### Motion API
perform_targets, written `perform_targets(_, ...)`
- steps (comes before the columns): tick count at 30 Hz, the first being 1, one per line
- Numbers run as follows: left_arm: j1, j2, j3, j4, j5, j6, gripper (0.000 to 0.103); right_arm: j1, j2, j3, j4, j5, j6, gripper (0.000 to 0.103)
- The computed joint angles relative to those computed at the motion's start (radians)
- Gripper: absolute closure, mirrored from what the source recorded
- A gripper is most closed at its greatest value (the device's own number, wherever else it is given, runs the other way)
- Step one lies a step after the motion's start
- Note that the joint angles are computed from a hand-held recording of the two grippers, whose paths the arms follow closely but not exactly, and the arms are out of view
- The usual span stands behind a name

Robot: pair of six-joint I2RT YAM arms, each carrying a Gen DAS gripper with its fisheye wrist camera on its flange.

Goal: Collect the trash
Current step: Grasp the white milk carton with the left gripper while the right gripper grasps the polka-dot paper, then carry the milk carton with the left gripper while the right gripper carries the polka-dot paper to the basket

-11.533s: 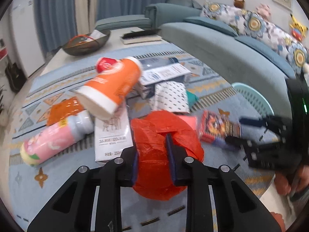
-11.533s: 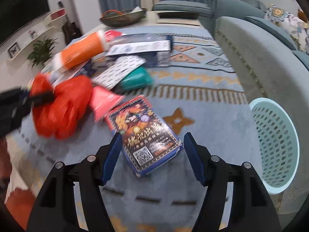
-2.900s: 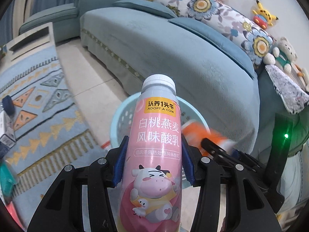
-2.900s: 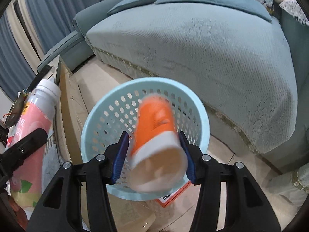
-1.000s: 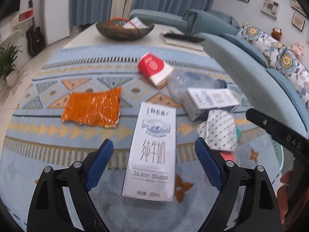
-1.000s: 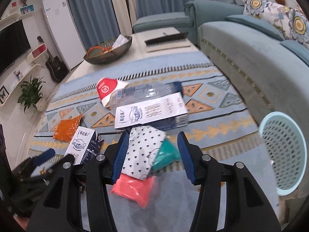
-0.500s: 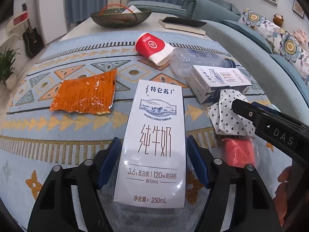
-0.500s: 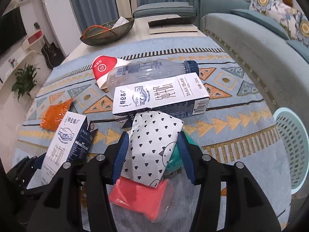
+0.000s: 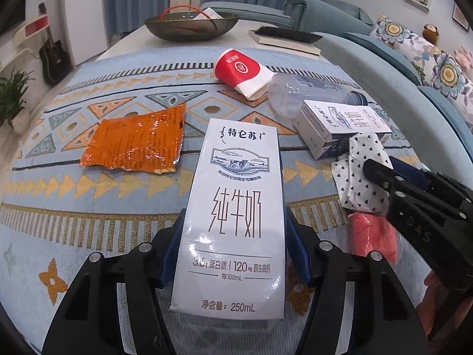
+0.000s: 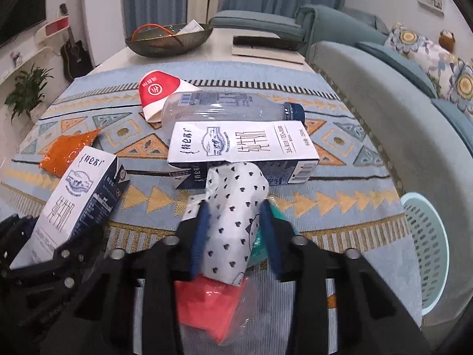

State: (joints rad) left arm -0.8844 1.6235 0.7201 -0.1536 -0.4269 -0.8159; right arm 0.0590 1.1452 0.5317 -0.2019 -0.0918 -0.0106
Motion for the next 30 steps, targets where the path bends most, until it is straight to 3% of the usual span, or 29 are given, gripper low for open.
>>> perform_targets(6,0.002,-0.075,-0.053,0.036,-0.037,-0.024,0.045,-0.134,-0.123,-0.029,-0.021,-0.203,-0.012,0.093)
perform_targets(12,-0.032,-0.123,-0.056,0.047,-0.088,-0.018,0.045,-0.248,-0.238,-0.022,-0.074,-0.337,-0.011,0.094)
perform_targets(19,-0.092,-0.17,-0.031,0.049,-0.12,0.011,0.045,-0.489,-0.308,0.015,-0.198,-0.558,-0.069,0.094)
perform_targets(26,-0.198,-0.146,0.076,0.019,-0.16,0.049,0.045,-0.876,-0.272,0.084,-0.38,-0.786,-0.287,0.094)
perform_targets(30,-0.245,-0.086,0.189,-0.006,-0.18,0.109,0.045,-1.048,-0.191,0.142,-0.436,-0.847,-0.394,0.094)
